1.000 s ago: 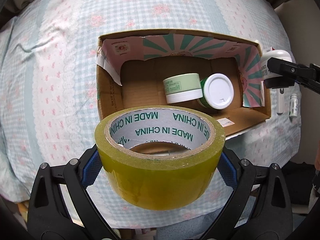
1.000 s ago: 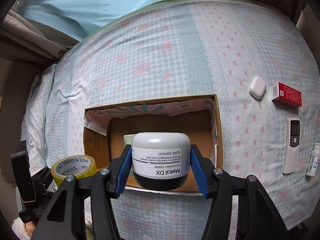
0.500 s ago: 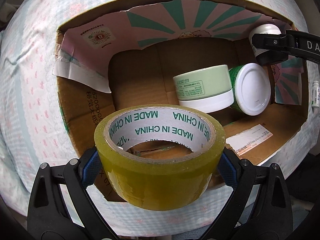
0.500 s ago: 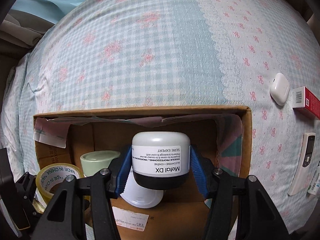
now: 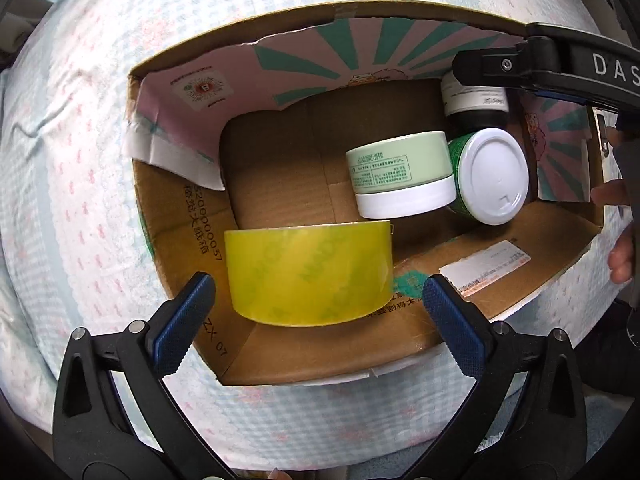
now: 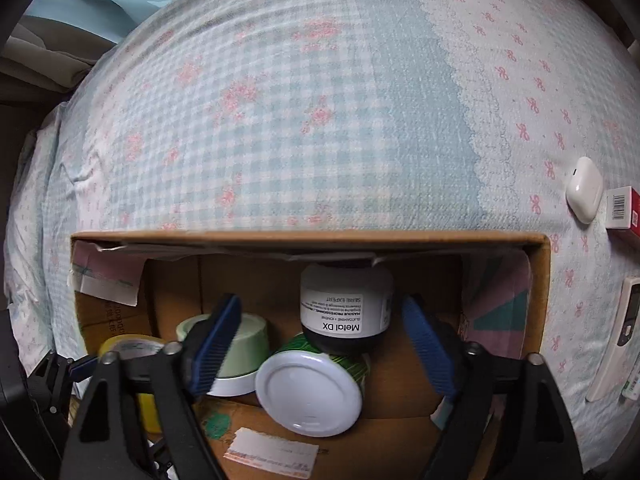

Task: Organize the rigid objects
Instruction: 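Carry the tape roll and Metal DX jar to the box and release them inside, then withdraw both tools from the box toward the remote and earbud case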

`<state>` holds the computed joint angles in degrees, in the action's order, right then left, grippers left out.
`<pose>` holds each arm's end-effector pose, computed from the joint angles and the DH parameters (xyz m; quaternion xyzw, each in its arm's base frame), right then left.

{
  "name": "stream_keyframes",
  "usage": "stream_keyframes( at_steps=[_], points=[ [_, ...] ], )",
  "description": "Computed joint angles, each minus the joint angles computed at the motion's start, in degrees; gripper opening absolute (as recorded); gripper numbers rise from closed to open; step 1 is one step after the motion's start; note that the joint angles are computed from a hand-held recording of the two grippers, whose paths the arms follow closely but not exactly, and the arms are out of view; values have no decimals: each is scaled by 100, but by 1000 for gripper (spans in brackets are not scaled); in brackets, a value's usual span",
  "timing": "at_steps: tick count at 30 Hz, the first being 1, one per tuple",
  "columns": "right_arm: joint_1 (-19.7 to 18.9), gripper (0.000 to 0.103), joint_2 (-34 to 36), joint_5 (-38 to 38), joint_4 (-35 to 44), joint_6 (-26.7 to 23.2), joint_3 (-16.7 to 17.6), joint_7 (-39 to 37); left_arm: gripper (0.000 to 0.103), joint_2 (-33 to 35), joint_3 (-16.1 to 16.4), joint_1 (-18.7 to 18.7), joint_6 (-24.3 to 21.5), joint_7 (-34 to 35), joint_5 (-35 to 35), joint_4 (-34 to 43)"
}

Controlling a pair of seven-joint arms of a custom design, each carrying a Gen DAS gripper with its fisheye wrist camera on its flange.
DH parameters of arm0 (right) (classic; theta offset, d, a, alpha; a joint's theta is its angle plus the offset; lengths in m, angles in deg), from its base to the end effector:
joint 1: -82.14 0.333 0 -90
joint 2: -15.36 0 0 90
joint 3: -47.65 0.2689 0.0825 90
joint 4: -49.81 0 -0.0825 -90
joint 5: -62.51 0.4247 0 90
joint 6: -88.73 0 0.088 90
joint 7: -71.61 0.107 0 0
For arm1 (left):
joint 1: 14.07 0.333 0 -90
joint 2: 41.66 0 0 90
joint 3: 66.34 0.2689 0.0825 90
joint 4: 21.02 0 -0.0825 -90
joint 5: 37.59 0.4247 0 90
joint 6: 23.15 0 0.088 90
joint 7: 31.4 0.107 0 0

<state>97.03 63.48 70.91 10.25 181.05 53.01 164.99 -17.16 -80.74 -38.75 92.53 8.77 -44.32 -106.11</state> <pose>0.7304 0.2510 0.4547 -0.7877 0.6051 0.0661 0.0948 0.5624 -0.4378 0.3910 0.7871 -0.6049 0.0599 0.1045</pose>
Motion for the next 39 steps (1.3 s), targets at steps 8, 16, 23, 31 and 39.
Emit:
stream_keyframes(
  at_steps=[8,16,23,31,39],
  points=[
    [-40,103,-604,30,-898,573,20,133,103,-424,-2,60,152,-404,-67,-411],
    [-53,103,-989,14,-1302,640,27,143,103,-566,-11,-21,-17,-676,187,-299],
    [-125,103,-1668,64,-2104,954,20,162,103,-1142,-20,17,41,-687,450,-838],
    [-190,103,-2751,31,-3235,1406,-32,76,103,-1566,-135,-104,-99,-1309,879,-1008],
    [-205,103,-3886,-164,-4241,1579,-144,-52,103,-1745,-291,-275,-190,-1708,1342,-903]
  ],
)
